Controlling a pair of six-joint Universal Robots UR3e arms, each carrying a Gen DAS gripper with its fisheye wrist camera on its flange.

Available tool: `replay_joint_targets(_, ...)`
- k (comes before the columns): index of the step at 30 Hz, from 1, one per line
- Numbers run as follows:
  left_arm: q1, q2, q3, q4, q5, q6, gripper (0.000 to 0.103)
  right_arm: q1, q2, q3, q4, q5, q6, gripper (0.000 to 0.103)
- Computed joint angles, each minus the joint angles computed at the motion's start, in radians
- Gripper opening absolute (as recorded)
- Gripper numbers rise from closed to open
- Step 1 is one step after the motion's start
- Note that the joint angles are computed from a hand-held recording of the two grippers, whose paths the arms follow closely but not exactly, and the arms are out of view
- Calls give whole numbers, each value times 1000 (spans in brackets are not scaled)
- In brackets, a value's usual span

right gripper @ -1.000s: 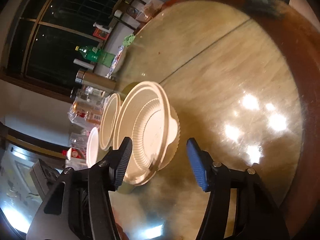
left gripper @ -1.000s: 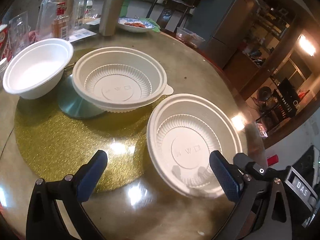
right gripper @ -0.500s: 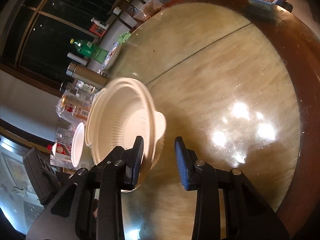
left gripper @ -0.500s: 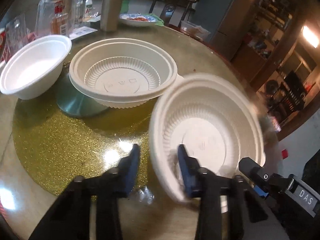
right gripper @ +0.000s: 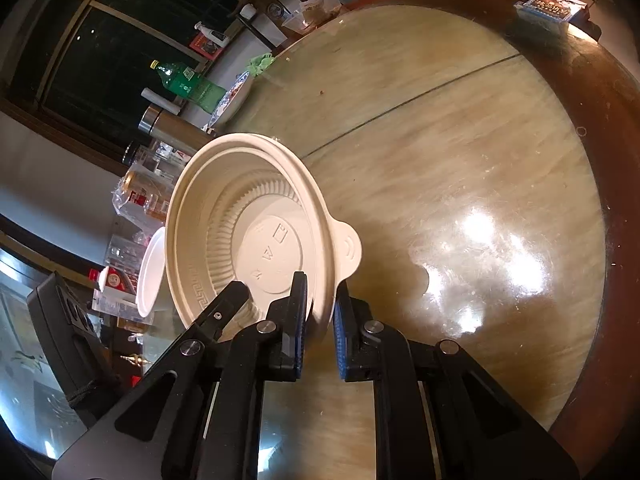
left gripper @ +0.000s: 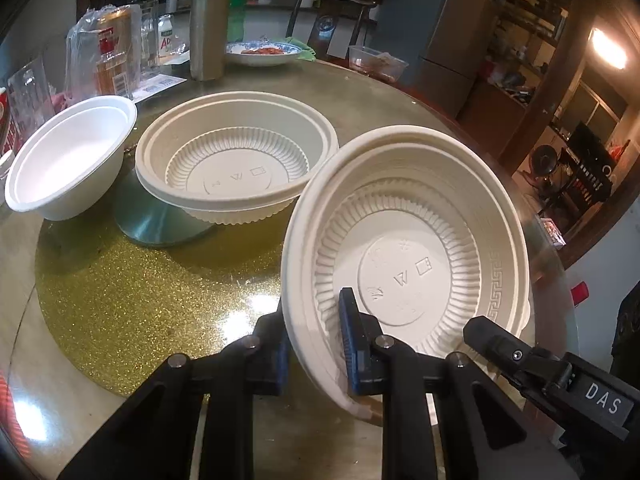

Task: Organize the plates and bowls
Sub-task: 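Lift the beige plastic bowl and carry it toward the red plate stack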

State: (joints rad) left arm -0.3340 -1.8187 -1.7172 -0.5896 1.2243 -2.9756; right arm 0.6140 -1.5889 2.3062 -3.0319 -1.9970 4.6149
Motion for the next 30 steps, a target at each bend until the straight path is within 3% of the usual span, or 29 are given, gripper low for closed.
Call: replay_joint_targets(30, -14, 6, -22, 47, 29, 4, 18, 25, 15, -14, -1, -31, -1, 11)
